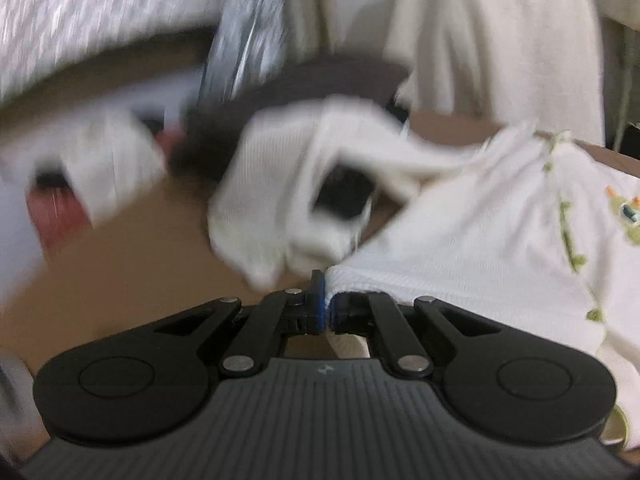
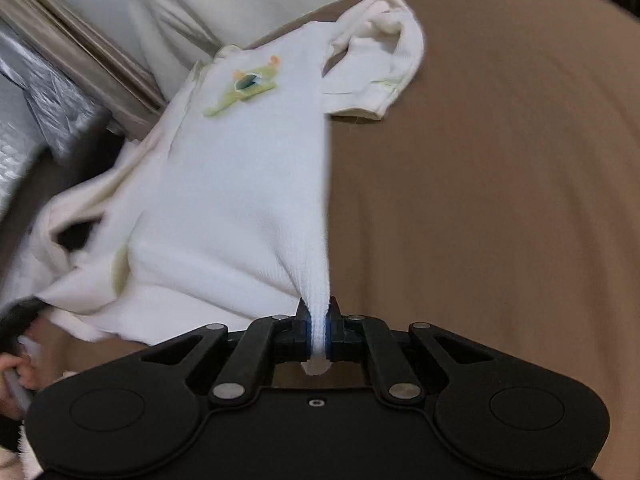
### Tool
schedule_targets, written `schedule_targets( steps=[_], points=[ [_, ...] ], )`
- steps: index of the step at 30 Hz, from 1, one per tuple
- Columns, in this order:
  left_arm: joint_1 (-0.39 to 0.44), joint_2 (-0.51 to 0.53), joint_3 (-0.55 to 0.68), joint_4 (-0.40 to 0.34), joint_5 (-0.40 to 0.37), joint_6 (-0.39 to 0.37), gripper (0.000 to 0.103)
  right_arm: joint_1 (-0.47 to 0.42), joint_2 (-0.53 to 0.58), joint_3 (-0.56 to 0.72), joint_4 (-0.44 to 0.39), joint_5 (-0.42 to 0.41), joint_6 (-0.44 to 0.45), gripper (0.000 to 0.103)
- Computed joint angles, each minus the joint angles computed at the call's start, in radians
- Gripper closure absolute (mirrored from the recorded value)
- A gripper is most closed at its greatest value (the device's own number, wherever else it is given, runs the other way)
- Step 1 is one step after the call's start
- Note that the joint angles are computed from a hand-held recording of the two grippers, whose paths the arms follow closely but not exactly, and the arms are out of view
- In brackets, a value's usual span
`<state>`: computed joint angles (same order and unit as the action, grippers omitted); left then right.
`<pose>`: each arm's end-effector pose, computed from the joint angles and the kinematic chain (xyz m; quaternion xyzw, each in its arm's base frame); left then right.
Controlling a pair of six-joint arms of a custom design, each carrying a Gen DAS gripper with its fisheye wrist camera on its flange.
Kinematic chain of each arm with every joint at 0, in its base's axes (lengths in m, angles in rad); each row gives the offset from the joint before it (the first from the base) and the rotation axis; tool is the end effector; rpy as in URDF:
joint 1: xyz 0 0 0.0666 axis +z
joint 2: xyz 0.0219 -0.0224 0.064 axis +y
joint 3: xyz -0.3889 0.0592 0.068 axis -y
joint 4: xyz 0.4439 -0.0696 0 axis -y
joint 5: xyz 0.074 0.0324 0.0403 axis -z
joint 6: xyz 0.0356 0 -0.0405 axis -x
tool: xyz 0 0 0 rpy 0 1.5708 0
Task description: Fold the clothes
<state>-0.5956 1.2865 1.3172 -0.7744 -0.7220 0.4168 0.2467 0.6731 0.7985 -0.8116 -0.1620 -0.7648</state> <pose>0.4234 -0.2590 0.4683 -0.0649 0.8659 0.1006 0.4856 0.2750 0.0748 0.4124 0.1973 0.8796 0.2707 0.3378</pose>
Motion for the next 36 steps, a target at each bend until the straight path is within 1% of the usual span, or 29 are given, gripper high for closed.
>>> schedule_targets(
  steps=[2, 3, 4, 5, 6, 7, 9, 10, 11, 12, 13, 15, 16, 17, 18, 20, 21, 23, 24, 25, 26, 27, 28, 30, 31, 32, 33, 35, 36],
  points=[
    [-0.009, -0.041, 0.008, 0.036, 0.008, -0.060, 0.100, -0.049, -0.084, -0.042, 0.165, -0.152, -0.070, 0.095],
    [-0.012, -0.055, 0.021, 0.025, 0.024, -0.049, 0.100, -0.074, -0.122, -0.058, 0.239, -0.211, -0.116, 0.095],
    [-0.010, -0.060, 0.036, -0.001, 0.045, -0.025, 0.100, -0.089, -0.142, -0.060, 0.262, -0.235, -0.141, 0.095],
    [-0.003, -0.055, 0.055, -0.048, 0.072, 0.006, 0.100, -0.100, -0.156, -0.057, 0.264, -0.248, -0.155, 0.095],
    [0.013, -0.037, 0.082, -0.128, 0.126, 0.046, 0.099, -0.103, -0.161, -0.048, 0.231, -0.232, -0.142, 0.095],
    [0.034, -0.010, 0.109, -0.215, 0.201, 0.068, 0.097, -0.094, -0.156, -0.037, 0.163, -0.183, -0.107, 0.095],
    [0.061, 0.096, 0.188, -0.459, 0.295, 0.103, 0.086, -0.059, -0.132, -0.024, 0.027, -0.052, -0.056, 0.095],
    [0.058, 0.134, 0.195, -0.537, 0.290, 0.112, 0.079, -0.031, -0.115, -0.024, -0.021, 0.013, -0.040, 0.095],
    [0.039, 0.143, 0.193, -0.565, 0.270, 0.111, 0.079, -0.001, -0.098, -0.024, -0.062, 0.074, -0.024, 0.095],
    [0.022, 0.142, 0.173, -0.566, 0.249, 0.102, 0.079, 0.028, -0.078, -0.025, -0.102, 0.134, -0.013, 0.095],
    [-0.003, 0.125, 0.149, -0.544, 0.218, 0.078, 0.078, 0.056, -0.057, -0.025, -0.140, 0.193, -0.007, 0.095],
    [-0.054, 0.101, 0.123, -0.517, 0.145, 0.026, 0.071, 0.114, -0.031, -0.018, -0.166, 0.287, 0.020, 0.095],
    [-0.077, 0.081, 0.104, -0.482, 0.117, -0.008, 0.065, 0.148, -0.018, -0.008, -0.179, 0.343, 0.037, 0.095],
    [-0.088, 0.061, 0.090, -0.433, 0.113, -0.036, 0.057, 0.173, 0.001, 0.007, -0.193, 0.398, 0.058, 0.096],
    [-0.098, 0.043, 0.077, -0.383, 0.110, -0.064, 0.054, 0.191, 0.032, 0.031, -0.213, 0.461, 0.084, 0.096],
    [-0.119, 0.007, 0.051, -0.281, 0.108, -0.123, 0.046, 0.245, 0.060, 0.067, -0.247, 0.574, 0.133, 0.094],
    [-0.129, -0.009, 0.038, -0.230, 0.109, -0.153, 0.043, 0.272, 0.071, 0.084, -0.263, 0.627, 0.157, 0.093],
    [-0.119, -0.014, 0.040, -0.184, 0.197, -0.156, 0.039, 0.324, 0.094, 0.117, -0.294, 0.732, 0.206, 0.086],
    [-0.115, -0.005, 0.046, -0.179, 0.243, -0.147, 0.037, 0.349, 0.106, 0.134, -0.310, 0.783, 0.231, 0.082],
    [-0.111, 0.004, 0.051, -0.174, 0.289, -0.139, 0.034, 0.339, 0.090, 0.142, -0.289, 0.714, 0.236, 0.065],
    [-0.106, 0.013, 0.057, -0.169, 0.335, -0.131, 0.033, 0.313, 0.065, 0.145, -0.255, 0.588, 0.226, 0.055],
    [-0.102, 0.022, 0.062, -0.163, 0.381, -0.124, 0.033, 0.272, 0.036, 0.138, -0.208, 0.452, 0.207, 0.055],
    [-0.105, 0.037, 0.069, -0.156, 0.392, -0.125, 0.033, 0.246, 0.025, 0.134, -0.170, 0.357, 0.200, 0.055],
    [-0.107, 0.074, 0.087, -0.144, 0.402, -0.148, 0.033, 0.213, 0.023, 0.132, -0.109, 0.210, 0.197, 0.055],
    [-0.111, 0.093, 0.099, -0.144, 0.397, -0.172, 0.031, 0.220, 0.048, 0.144, -0.091, 0.198, 0.220, 0.055],
    [-0.119, 0.127, 0.133, -0.176, 0.396, -0.207, 0.022, 0.237, 0.084, 0.162, -0.079, 0.213, 0.256, 0.054],
    [-0.126, 0.161, 0.168, -0.209, 0.395, -0.242, 0.017, 0.242, 0.125, 0.180, -0.066, 0.196, 0.280, 0.054],
    [-0.151, 0.206, 0.203, -0.216, 0.355, -0.340, 0.017, 0.242, 0.211, 0.220, -0.041, 0.137, 0.320, 0.054],
    [-0.158, 0.215, 0.199, -0.187, 0.338, -0.385, 0.017, 0.239, 0.252, 0.239, -0.029, 0.102, 0.327, 0.055]
  ],
)
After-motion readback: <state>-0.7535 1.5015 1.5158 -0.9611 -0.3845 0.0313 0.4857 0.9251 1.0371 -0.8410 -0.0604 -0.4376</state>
